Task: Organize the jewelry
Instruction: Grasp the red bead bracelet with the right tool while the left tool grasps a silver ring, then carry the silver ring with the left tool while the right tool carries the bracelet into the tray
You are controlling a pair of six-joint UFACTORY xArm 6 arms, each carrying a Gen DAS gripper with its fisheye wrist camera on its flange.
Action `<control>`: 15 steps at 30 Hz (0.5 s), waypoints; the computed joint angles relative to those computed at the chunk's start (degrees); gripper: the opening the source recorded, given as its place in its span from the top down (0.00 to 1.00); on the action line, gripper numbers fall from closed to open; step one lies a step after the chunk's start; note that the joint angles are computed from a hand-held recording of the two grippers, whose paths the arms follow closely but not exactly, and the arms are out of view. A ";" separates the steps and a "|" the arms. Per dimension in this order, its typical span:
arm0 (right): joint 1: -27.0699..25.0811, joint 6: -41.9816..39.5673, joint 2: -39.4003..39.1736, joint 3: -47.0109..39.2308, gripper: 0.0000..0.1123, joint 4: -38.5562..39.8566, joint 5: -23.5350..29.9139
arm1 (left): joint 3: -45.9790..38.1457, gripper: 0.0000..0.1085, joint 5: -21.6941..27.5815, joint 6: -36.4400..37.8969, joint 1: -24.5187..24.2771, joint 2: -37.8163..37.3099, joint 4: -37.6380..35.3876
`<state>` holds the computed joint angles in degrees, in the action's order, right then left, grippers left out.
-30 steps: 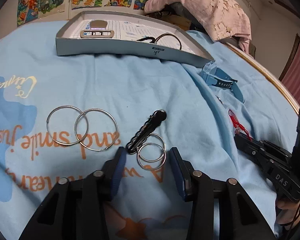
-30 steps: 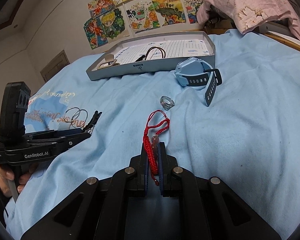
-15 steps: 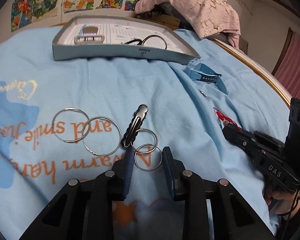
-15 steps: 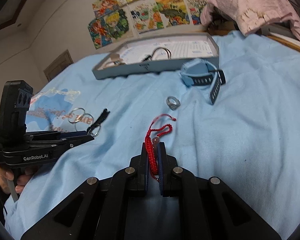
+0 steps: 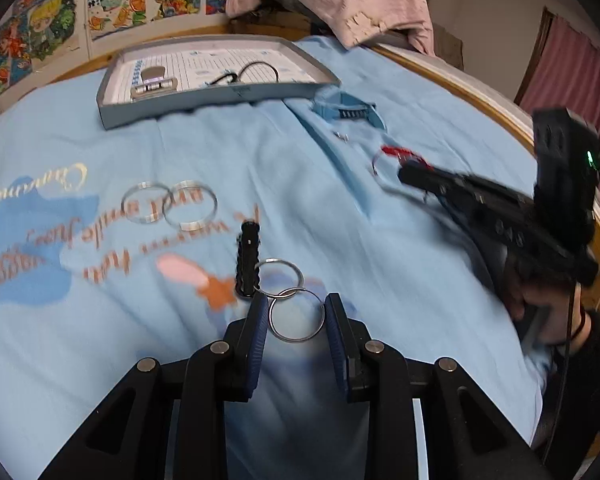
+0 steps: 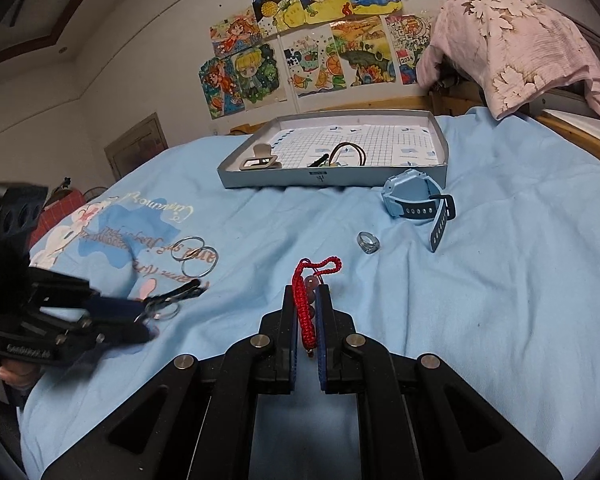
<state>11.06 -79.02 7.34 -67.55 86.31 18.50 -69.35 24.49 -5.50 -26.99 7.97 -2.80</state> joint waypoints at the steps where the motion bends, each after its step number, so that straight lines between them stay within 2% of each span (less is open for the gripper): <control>1: 0.03 0.28 -0.22 0.29 0.93 -0.28 -0.01 | 1.03 0.75 -0.13 0.34 -0.17 -0.73 -0.73; 6: 0.25 0.96 -1.80 2.03 0.93 -1.29 0.01 | 5.88 0.75 -2.19 4.79 -1.06 -4.33 -9.54; 9: 0.40 1.48 -2.69 3.02 0.93 -2.15 0.02 | 8.86 0.75 -4.56 6.74 -2.10 -6.29 -11.26; 15: 0.78 -2.52 -4.91 4.47 0.93 0.69 -0.38 | 10.53 0.75 -10.13 -4.17 -1.78 -8.52 2.88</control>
